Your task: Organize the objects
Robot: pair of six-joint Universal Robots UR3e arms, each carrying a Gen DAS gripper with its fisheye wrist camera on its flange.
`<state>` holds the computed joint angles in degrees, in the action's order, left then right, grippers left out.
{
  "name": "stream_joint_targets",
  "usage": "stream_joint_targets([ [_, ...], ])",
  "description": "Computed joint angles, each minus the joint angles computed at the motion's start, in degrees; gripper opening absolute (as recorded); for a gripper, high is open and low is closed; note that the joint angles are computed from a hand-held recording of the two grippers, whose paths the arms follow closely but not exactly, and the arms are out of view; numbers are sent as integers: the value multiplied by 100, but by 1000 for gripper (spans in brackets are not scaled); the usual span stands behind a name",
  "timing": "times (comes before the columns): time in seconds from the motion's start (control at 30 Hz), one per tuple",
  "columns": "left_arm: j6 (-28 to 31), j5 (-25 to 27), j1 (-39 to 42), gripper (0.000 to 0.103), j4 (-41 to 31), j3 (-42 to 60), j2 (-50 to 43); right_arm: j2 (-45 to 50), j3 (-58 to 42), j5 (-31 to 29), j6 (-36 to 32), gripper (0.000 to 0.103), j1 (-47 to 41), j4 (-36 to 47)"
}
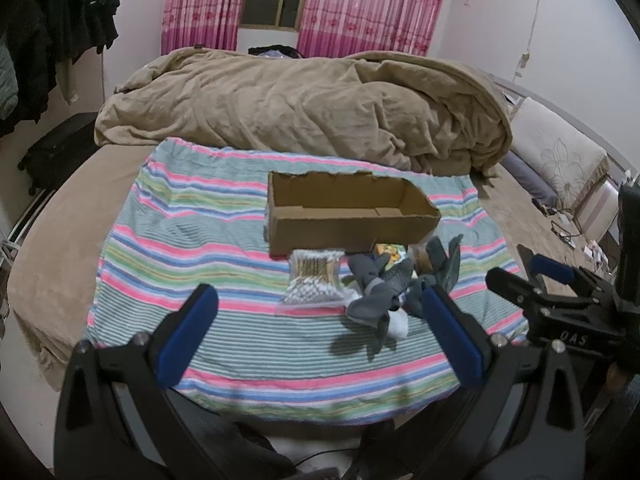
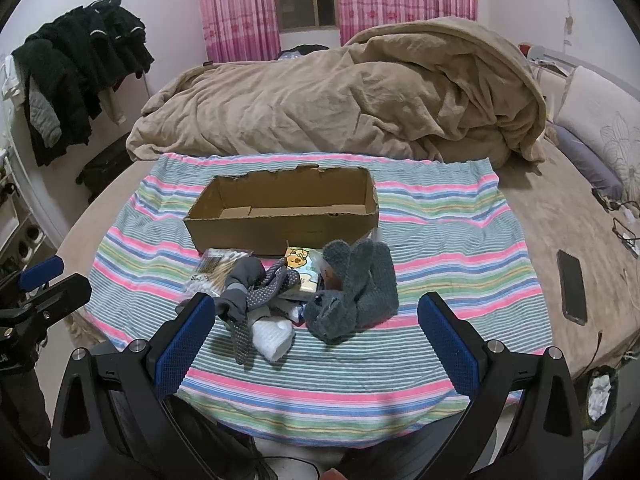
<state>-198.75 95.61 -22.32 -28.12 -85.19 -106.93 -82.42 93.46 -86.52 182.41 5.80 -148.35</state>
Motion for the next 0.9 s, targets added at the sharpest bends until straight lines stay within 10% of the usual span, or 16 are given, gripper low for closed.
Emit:
stream_joint_targets([
  [0.9,-1,7,-21,102,-128,196,-134,27,-13,70,-22,103,-58,8],
])
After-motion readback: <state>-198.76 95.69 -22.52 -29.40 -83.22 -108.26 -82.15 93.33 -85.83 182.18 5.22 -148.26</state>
